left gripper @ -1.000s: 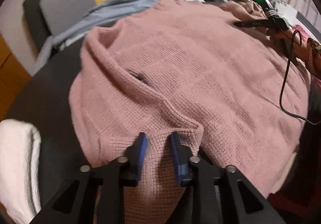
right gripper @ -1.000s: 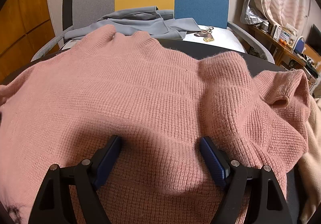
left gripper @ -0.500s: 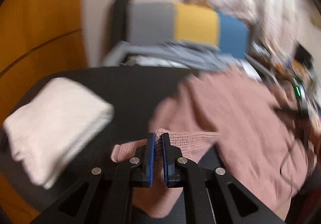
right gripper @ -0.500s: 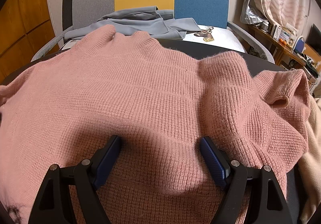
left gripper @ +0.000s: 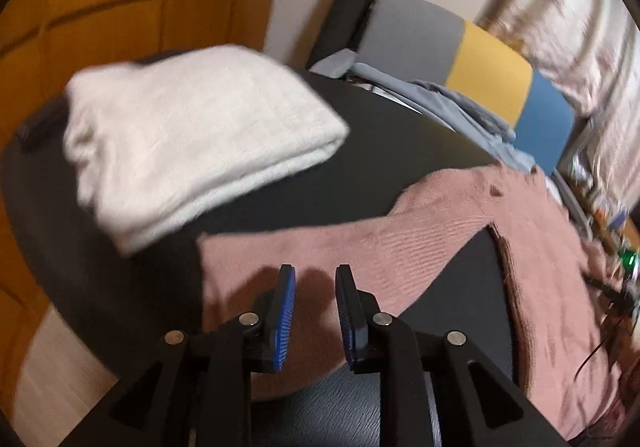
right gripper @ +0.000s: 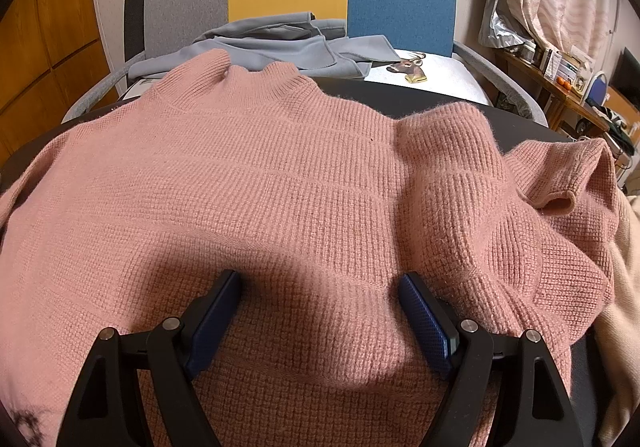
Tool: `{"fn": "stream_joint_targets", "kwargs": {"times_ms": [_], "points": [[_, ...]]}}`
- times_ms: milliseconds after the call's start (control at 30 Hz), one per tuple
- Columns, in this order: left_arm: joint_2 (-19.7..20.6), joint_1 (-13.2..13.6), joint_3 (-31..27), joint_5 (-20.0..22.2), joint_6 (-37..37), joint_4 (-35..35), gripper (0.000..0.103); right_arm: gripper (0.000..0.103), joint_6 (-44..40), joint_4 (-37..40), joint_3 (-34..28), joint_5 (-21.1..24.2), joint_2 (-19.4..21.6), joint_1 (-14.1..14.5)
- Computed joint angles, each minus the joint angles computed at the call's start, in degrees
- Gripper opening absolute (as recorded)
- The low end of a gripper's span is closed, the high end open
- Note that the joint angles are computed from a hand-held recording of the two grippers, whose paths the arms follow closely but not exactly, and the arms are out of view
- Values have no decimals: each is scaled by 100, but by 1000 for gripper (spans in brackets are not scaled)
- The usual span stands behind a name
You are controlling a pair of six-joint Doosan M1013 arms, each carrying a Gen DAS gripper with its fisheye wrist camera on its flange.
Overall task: Fold clothes
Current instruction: 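Pull the sleeve outward with the left gripper and lay it over the white towel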
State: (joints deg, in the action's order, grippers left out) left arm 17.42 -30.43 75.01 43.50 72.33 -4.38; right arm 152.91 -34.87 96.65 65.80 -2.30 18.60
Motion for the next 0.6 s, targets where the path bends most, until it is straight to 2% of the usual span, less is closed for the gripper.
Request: {"fn": "stream_joint_targets", "kwargs": {"times_ms": [67, 200, 300, 367, 400, 467, 533, 600], "points": [[-96, 75, 174, -39, -316, -65, 21, 82, -15, 14, -14, 24, 10, 0], [-213, 147, 388, -28, -928, 344, 21, 82, -114, 83, -56, 68, 26, -23], [-241, 168, 489, -111, -956, 295, 22, 82, -271, 123, -130, 131, 45, -20], [-151, 92, 356, 16, -835, 468, 27, 80, -203, -107, -190, 28, 27, 150], [-96, 23, 282, 100, -791, 707, 29, 80, -132, -164, -183, -253, -21, 237], [-25, -146, 214, 170, -830, 1350, 39, 80, -188, -102, -242, -925, -47, 414], [17, -270, 157, 279, -956, 1775, 46, 78, -783, 143, -449, -1343, 102, 553], [65, -367, 92, 382, -1087, 2100, 46, 76, -1600, 489, -747, -1489, 370, 672]]}}
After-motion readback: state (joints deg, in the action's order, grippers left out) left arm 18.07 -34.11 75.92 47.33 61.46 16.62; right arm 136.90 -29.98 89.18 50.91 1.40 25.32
